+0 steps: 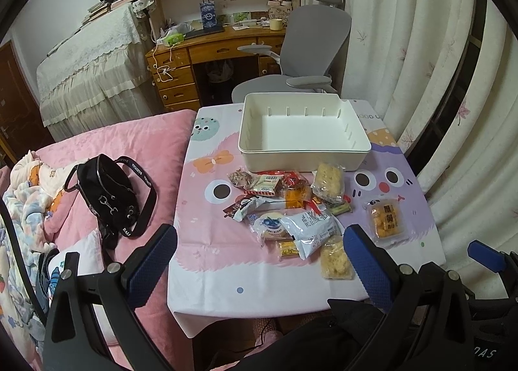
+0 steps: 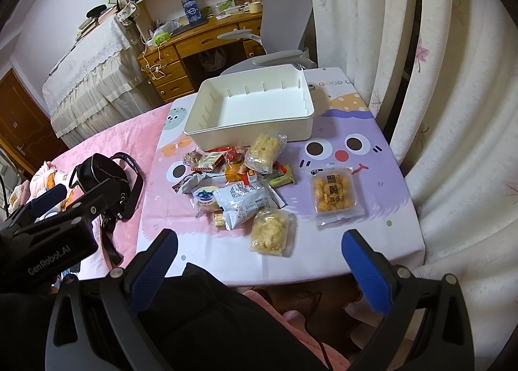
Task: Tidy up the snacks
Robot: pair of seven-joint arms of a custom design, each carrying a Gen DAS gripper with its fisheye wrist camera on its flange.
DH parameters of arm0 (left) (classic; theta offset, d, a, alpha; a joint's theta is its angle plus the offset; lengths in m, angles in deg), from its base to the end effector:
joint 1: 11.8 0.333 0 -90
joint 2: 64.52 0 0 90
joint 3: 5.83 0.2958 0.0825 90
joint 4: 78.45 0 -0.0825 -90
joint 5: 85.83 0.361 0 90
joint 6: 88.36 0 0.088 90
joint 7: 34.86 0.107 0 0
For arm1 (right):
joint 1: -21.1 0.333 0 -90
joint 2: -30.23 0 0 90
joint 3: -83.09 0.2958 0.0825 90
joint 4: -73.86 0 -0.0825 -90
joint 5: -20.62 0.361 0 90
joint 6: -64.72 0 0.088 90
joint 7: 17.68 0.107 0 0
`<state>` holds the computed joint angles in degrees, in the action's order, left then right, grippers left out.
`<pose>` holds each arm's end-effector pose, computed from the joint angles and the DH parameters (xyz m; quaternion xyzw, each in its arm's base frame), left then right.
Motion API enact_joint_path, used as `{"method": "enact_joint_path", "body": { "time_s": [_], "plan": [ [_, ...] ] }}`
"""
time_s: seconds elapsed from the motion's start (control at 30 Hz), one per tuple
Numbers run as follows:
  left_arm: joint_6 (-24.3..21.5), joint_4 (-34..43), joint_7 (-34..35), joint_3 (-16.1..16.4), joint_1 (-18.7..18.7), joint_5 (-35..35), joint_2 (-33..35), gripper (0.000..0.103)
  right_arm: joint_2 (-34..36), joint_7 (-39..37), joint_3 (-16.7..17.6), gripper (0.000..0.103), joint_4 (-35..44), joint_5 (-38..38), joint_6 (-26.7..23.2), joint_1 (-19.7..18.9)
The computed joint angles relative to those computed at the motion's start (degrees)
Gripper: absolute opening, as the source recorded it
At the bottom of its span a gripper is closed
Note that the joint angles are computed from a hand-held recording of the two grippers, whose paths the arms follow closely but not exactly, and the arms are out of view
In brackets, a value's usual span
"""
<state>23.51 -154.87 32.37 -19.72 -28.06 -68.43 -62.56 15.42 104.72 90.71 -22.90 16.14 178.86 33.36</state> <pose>0.4968 -0.2616 0.7420 -0.6160 0.7194 -0.2238 0.2299 0.4514 0.1701 0.7277 -0.6068 0.7434 -0.1417 0.2430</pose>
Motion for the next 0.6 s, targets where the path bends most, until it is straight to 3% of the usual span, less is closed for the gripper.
{"method": "enact_joint_path", "body": {
  "time_s": [0.6],
  "plan": [
    [-0.99, 0.58, 4.44, 1.08, 1.86, -4.72, 0.89, 0.101, 1.44, 2.47, 0.21, 0.101, 1.07, -0.32, -1.38, 0.61]
  ]
}}
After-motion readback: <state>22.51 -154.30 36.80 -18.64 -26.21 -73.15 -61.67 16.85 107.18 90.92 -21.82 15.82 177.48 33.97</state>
